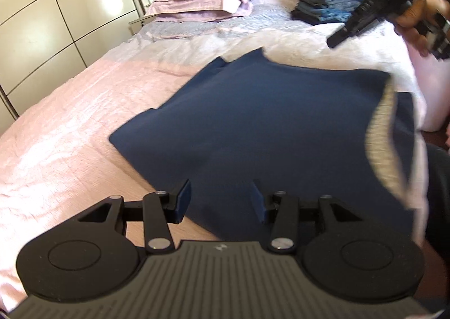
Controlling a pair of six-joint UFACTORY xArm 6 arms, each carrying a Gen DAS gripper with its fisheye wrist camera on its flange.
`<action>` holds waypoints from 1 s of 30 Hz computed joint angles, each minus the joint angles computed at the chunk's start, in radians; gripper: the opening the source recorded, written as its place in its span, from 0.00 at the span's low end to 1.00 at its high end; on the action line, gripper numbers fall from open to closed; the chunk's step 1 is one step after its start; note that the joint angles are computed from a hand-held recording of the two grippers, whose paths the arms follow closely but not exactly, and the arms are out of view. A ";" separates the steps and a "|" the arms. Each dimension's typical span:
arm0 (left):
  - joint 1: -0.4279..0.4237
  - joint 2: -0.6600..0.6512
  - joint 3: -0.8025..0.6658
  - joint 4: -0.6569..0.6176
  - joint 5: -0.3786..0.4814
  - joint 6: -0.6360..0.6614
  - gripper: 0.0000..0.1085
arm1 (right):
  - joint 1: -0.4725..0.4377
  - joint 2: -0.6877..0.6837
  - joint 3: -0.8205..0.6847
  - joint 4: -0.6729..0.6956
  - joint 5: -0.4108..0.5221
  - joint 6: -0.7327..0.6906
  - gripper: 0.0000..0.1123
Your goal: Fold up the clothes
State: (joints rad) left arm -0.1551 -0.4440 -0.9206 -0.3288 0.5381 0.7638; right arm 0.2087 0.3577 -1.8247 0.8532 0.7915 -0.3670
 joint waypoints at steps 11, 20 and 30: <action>-0.090 -0.168 0.142 0.029 0.055 -0.071 0.40 | 0.044 -0.281 0.469 0.196 -0.105 0.017 0.05; -0.065 -0.237 0.197 -0.032 0.087 -0.060 0.43 | 0.033 -0.283 0.474 0.100 -0.145 -0.037 0.01; -0.013 -0.380 0.277 0.060 0.107 -0.001 0.43 | 0.023 -0.351 0.529 -0.028 -0.167 -0.031 0.02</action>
